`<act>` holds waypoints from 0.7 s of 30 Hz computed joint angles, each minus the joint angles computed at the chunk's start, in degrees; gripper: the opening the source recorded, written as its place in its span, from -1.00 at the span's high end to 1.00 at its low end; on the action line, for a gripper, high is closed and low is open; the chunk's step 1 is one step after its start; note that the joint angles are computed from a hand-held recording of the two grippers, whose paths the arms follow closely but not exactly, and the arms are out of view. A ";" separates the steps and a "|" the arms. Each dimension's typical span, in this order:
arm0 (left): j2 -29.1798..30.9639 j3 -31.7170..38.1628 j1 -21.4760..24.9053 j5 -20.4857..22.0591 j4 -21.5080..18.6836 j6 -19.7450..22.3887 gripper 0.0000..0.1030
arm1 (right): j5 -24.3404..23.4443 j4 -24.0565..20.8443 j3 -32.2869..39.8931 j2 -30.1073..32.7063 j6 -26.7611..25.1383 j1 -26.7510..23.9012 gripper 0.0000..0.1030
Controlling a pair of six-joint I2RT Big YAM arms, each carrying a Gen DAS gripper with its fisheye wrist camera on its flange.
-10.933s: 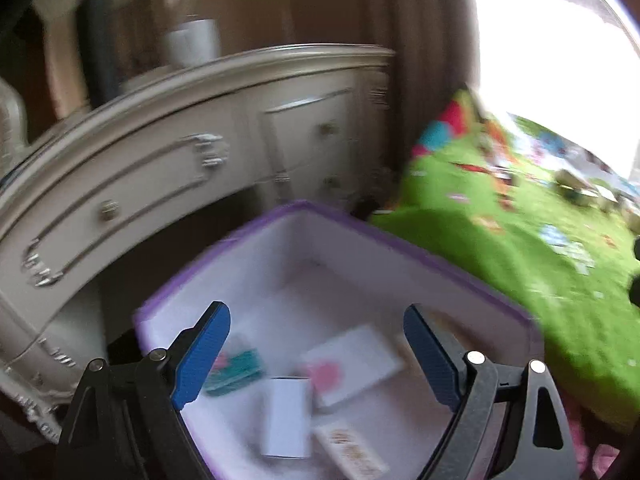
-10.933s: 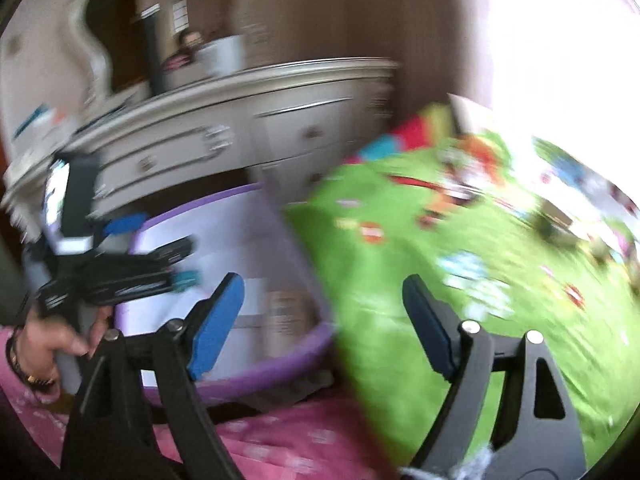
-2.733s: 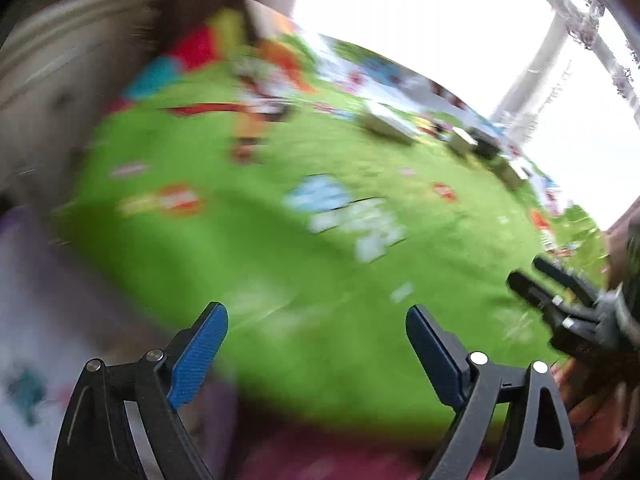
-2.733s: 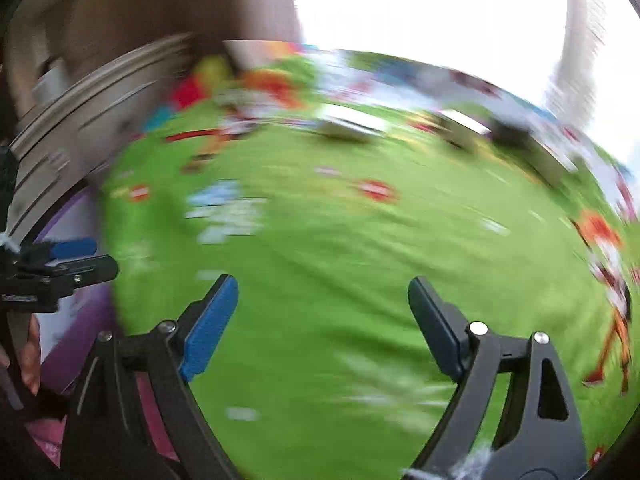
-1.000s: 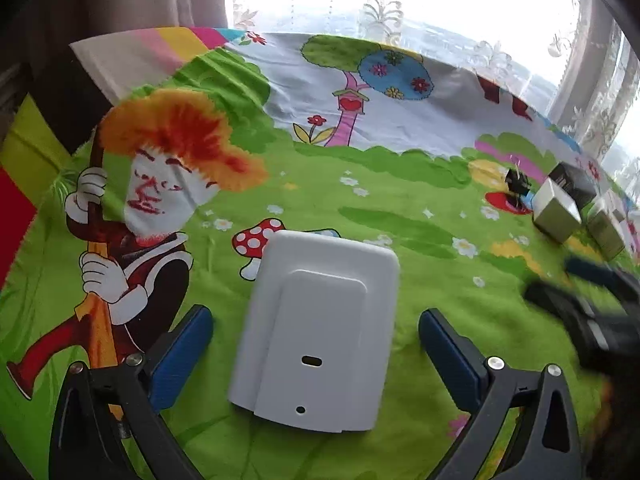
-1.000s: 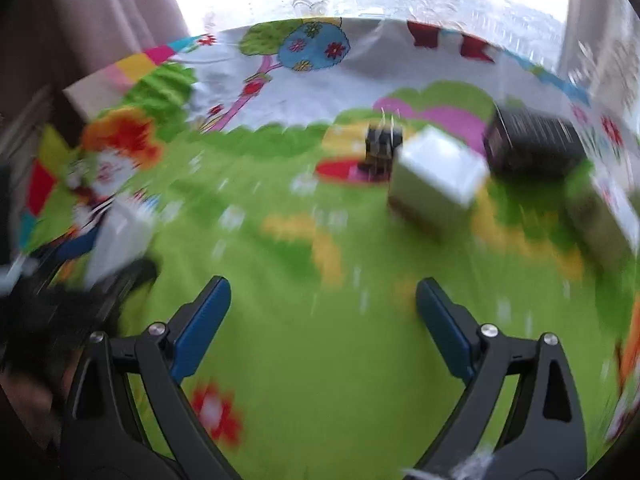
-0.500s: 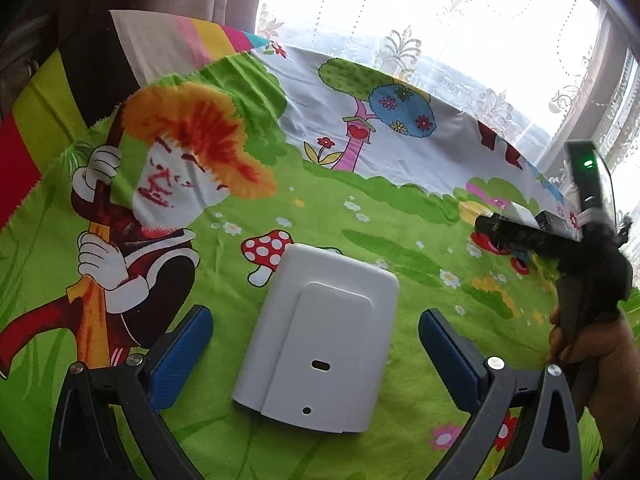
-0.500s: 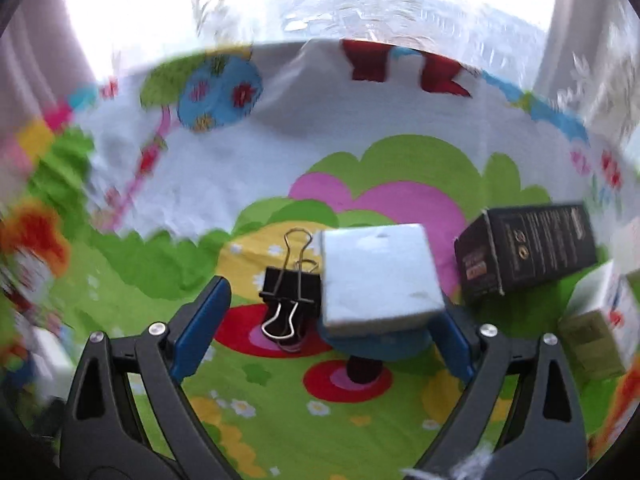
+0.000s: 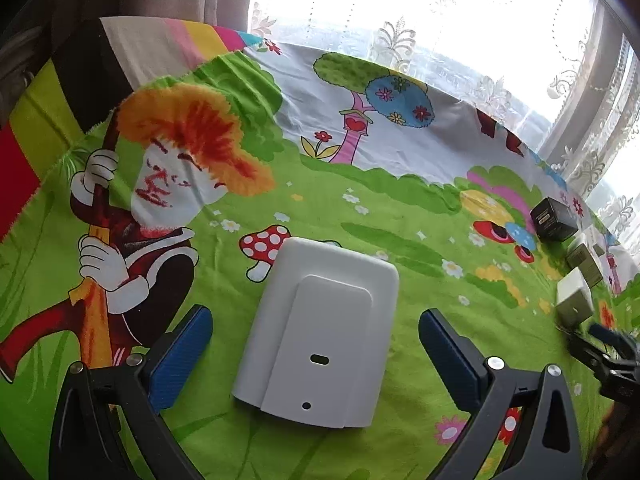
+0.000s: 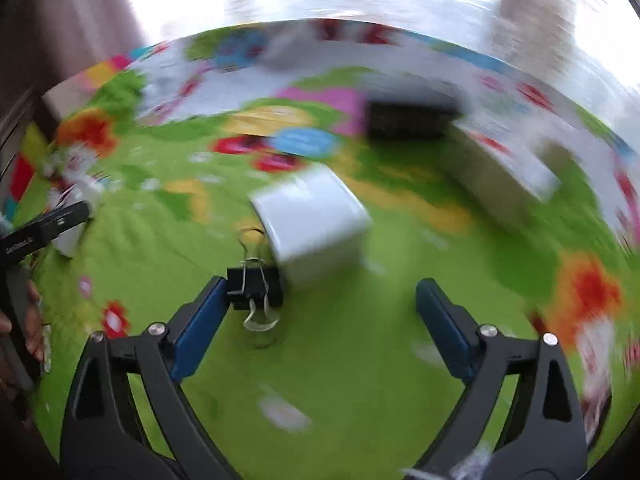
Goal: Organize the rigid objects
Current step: 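Grasp the white plastic plate with the left tool while the right grasps a black binder clip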
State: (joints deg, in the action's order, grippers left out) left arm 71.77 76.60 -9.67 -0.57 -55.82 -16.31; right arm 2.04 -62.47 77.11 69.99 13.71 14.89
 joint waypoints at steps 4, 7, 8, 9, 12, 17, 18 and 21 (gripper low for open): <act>-0.16 -0.27 0.19 0.39 0.55 -0.26 -1.00 | -4.51 1.17 -4.17 -6.25 1.09 -0.56 -0.80; -0.19 -0.31 0.19 0.39 0.57 -0.15 -1.00 | -0.43 2.91 -3.53 -5.28 -2.83 2.99 -0.80; -0.27 -0.37 0.14 0.41 0.65 -0.31 -1.00 | -0.51 2.83 -3.35 -4.67 -2.83 2.81 -0.80; -0.36 -0.50 0.25 0.75 0.89 -0.45 -1.00 | -1.73 2.91 -2.67 -3.32 -1.79 2.29 -0.77; -0.54 -0.75 0.58 1.52 1.44 -0.71 -1.00 | 2.53 3.35 -1.18 -0.78 -1.72 3.83 0.14; -0.93 -1.25 1.08 2.53 2.11 -0.72 -1.00 | 3.91 4.15 -3.61 -3.36 -1.96 5.77 0.36; -0.96 -1.28 1.12 2.56 2.15 -0.76 -1.00 | 3.34 4.99 -4.71 -4.09 -1.52 5.75 0.36; -0.08 -0.26 0.30 0.43 0.67 0.06 -1.00 | 2.49 4.23 -7.79 -8.23 0.82 6.52 0.36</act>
State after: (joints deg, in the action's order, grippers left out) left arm 71.68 76.34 -9.37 -0.14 -55.14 -16.25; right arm 4.53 -58.24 69.32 61.76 14.52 21.40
